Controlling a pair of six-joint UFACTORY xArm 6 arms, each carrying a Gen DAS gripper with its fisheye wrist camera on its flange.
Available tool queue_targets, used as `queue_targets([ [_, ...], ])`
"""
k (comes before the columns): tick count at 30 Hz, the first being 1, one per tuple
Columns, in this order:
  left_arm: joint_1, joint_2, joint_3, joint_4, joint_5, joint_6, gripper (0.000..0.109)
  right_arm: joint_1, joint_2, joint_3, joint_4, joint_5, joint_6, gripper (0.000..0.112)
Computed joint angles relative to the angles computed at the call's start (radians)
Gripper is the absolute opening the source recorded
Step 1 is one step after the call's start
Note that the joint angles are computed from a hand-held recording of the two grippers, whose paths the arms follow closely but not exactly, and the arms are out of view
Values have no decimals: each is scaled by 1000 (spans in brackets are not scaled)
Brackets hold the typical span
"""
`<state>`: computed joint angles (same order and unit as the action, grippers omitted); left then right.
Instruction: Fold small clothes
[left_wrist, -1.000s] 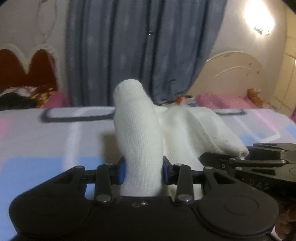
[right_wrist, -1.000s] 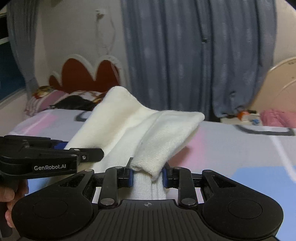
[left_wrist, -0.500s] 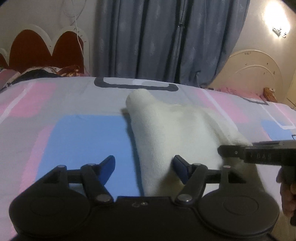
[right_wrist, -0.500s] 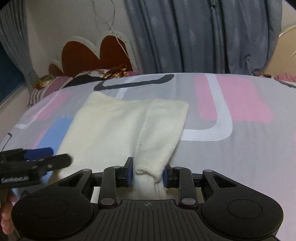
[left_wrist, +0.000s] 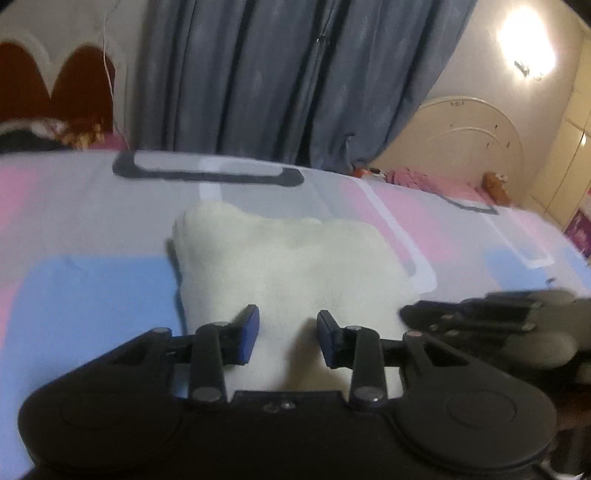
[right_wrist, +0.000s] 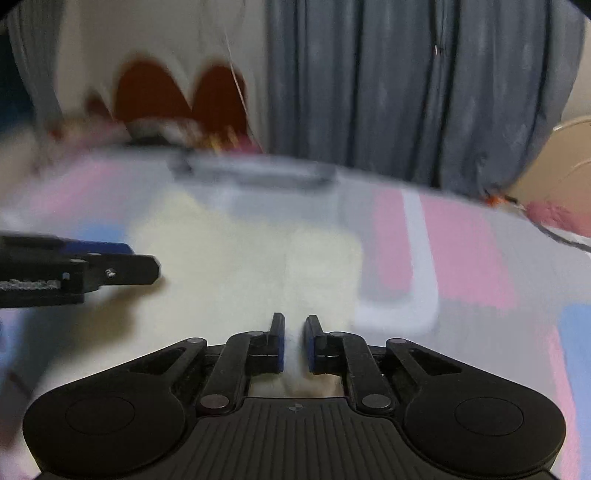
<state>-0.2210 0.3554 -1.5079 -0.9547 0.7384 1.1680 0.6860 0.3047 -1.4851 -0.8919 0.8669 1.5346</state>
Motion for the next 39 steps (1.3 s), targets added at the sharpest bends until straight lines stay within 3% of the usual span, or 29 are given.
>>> queue_targets([
  [2,1,-80,80,-50,-39,84,34,4,-25,10,12,18,1,11],
  [5,42,-201,216,-141,-11,190,38,50,-116,87,-65,9,88,11],
  [7,48,-279,320,-157,-37,236,38,88,-153,125,-57,-1,90,11],
  [11,39,-355,484,-65,-141,215,40,148,-115,118,78,37,-13,11],
  [13,32,-406,556,-116,-208,294,41,170,-109,135,61,67,29,11],
  [17,54,-439,579,-85,-189,250,42,222,-137,126,-22,136,132,11],
  [19,42,-423,584,-58,-221,233,46,216,-116,123,48,82,82,11],
  [21,53,-435,574,-5,-198,149,43,221,-91,113,63,95,86,11],
  [23,53,-498,614,-21,-211,170,43,222,-98,86,95,117,109,11],
  [29,128,-763,774,-45,-119,170,44,365,-171,70,-45,261,229,11],
  [34,232,-1023,904,-24,-11,118,65,536,-191,6,-98,442,311,11],
  [37,323,-1193,968,-14,81,91,84,640,-166,-68,-111,571,332,11],
  [38,359,-1241,981,-20,114,82,96,670,-151,-101,-108,615,336,11],
  [39,399,-1292,997,-34,147,80,103,706,-129,-144,-110,667,342,19],
])
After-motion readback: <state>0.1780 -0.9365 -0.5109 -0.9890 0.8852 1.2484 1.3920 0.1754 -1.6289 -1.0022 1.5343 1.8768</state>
